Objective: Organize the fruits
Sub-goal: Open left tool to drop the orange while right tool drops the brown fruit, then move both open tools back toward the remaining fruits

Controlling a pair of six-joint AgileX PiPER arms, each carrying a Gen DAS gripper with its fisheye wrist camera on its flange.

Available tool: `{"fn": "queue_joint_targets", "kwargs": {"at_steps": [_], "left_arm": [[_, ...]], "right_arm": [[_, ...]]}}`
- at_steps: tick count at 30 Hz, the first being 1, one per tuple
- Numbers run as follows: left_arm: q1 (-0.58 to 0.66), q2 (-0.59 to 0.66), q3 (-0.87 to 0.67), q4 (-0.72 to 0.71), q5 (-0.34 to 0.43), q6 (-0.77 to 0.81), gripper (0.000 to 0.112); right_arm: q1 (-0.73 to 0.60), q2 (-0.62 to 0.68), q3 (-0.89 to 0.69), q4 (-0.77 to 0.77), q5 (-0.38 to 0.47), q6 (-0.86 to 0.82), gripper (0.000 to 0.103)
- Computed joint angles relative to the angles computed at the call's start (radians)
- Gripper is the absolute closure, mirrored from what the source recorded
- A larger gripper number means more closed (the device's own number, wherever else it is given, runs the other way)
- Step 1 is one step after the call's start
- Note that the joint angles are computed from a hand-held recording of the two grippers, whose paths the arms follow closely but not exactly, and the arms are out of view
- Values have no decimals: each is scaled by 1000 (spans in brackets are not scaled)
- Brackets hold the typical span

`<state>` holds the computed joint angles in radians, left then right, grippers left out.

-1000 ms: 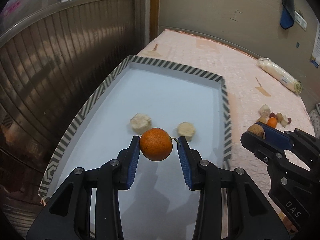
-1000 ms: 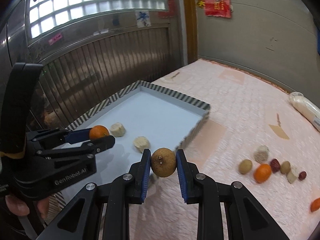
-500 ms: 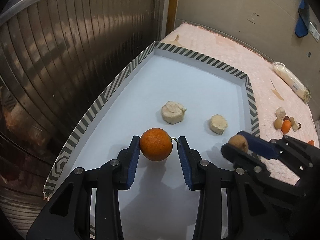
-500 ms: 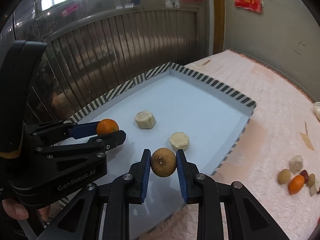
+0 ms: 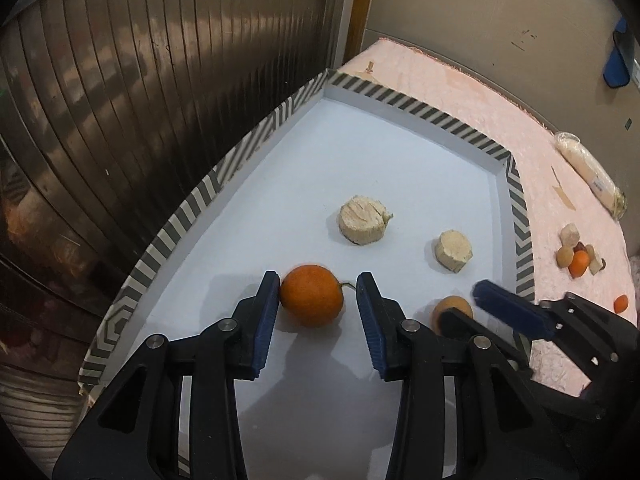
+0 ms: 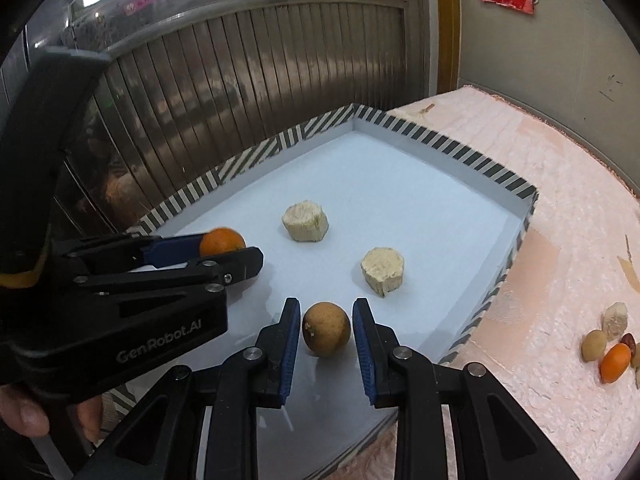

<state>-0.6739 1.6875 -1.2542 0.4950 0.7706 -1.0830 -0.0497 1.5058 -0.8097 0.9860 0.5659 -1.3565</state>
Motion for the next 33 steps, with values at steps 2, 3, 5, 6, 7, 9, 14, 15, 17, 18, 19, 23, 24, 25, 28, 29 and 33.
{"fn": "queue_joint_targets", "kwargs": {"at_steps": [2, 3, 5, 6, 7, 9, 14, 15, 17, 18, 19, 23, 24, 25, 28, 29, 33], "left_arm": [[-6, -9, -8, 16, 9, -19, 73], [-11, -13, -14, 23, 12, -29, 73], [-28, -16, -38, 42, 24, -46, 70], [-41, -14, -53, 52, 30, -53, 63], [-58, -12, -71, 64, 33, -61, 60], [-87, -4, -103, 77, 29, -73, 58], [-164, 68, -246, 58, 32, -24, 58], [-176, 91, -287, 44, 38, -2, 58], [-202, 142, -370, 11, 49, 43, 58], [-215, 170, -417, -4, 60, 65, 58], [-233, 201, -468, -15, 75, 85, 58], [-292, 317, -657, -63, 135, 161, 58], [-307, 356, -721, -89, 158, 196, 58], [-319, 387, -768, -96, 177, 213, 58], [-353, 492, -949, -112, 268, 272, 58], [-358, 528, -1014, -123, 299, 290, 58], [-366, 651, -1241, -157, 404, 338, 58]], "right_arm": [[-31, -24, 4, 20, 22, -9, 74], [-44, -38, 8, 29, 30, -14, 74], [-99, -85, 24, 63, 61, -42, 74], [-124, -106, 30, 71, 71, -48, 73], [-161, -136, 40, 82, 76, -60, 73], [-211, -165, 49, 85, 59, -76, 68], [-405, -200, 71, 112, -8, -173, 64], [-439, -201, 77, 135, -22, -200, 64], [-526, -194, 73, 152, -27, -246, 64], [-577, -185, 59, 147, -18, -262, 64], [-631, -181, 48, 137, -12, -276, 64], [-768, -184, 26, 120, -16, -309, 63], [-816, -180, 19, 131, 0, -331, 62], [-861, -173, 11, 145, 20, -351, 61], [-972, -148, -14, 193, 74, -397, 57], [-998, -132, -26, 199, 87, -411, 57], [-1062, -66, -79, 189, 114, -406, 57]]}}
